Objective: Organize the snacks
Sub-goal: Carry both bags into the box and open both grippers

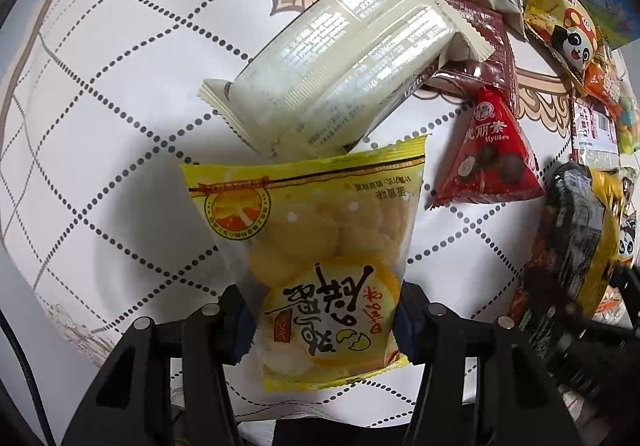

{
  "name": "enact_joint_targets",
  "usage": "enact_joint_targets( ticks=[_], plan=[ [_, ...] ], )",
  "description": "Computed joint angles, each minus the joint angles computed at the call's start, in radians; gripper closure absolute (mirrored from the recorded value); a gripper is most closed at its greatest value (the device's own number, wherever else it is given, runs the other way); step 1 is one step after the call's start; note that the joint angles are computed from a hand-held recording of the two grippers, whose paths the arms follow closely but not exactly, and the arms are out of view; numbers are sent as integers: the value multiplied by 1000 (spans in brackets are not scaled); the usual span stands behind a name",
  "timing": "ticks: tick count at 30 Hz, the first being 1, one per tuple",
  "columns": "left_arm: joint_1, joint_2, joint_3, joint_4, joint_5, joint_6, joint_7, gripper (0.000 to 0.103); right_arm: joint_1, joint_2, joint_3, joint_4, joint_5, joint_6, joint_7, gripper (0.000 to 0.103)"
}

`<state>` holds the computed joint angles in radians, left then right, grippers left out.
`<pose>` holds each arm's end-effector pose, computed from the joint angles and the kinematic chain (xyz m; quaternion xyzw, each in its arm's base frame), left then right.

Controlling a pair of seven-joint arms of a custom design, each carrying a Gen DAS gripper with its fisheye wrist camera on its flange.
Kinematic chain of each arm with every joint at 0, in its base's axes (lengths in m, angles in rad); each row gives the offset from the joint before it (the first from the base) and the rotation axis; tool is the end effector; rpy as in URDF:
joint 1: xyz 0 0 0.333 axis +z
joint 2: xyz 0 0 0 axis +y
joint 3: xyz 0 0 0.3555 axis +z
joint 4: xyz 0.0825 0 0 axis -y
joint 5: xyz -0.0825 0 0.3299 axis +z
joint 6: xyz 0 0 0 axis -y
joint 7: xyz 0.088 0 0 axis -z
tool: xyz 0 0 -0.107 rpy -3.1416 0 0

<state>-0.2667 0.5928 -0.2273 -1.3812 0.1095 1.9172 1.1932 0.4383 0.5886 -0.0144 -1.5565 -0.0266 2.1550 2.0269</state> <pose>0.6223 -0.2840 0.4233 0.6629 -0.7483 -0.0153 0.0188 0.6166 0.2792 0.3668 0.7016 -0.7124 0.0159 0.0005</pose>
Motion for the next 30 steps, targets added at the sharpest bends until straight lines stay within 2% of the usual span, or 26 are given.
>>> enact_joint_targets(
  ticks=[2, 3, 4, 5, 8, 11, 17, 19, 25, 29, 30],
  plan=[
    [11, -6, -7, -37, -12, 28, 10, 50, 14, 17, 1, 13, -38, -5, -41, 17],
    [12, 29, -3, -3, -10, 33, 19, 50, 15, 23, 1, 11, -31, 0, -33, 16],
    [2, 70, 17, 42, -15, 39, 37, 50, 8, 20, 0, 1, -12, 7, -18, 16],
    [13, 76, 3, 57, -5, 20, 34, 50, 1, 27, -3, 8, 13, 0, 9, 16],
    [22, 67, 9, 32, 2, 47, 42, 50, -30, 37, -2, 5, 82, 8, 68, 15],
    [21, 40, 9, -12, 11, 79, 37, 53, -53, -27, -9, -84, 89, 47, 67, 16],
    [34, -23, -4, -50, -12, 85, 46, 59, -23, -166, -12, -228, 26, 100, 143, 16],
    [41, -44, -8, -66, -21, 90, 57, 60, 5, -208, 4, -215, 13, 73, 199, 16],
    [65, -129, -19, -93, -67, 99, 96, 61, -28, -316, 34, -256, 23, 142, 177, 16],
    [77, -150, -22, -48, -107, 88, 116, 61, -59, -397, 51, -257, 49, 141, 134, 16],
    [77, -148, -23, 1, -115, 62, 119, 61, -67, -413, 55, -252, 59, 139, 120, 16]
  ],
)
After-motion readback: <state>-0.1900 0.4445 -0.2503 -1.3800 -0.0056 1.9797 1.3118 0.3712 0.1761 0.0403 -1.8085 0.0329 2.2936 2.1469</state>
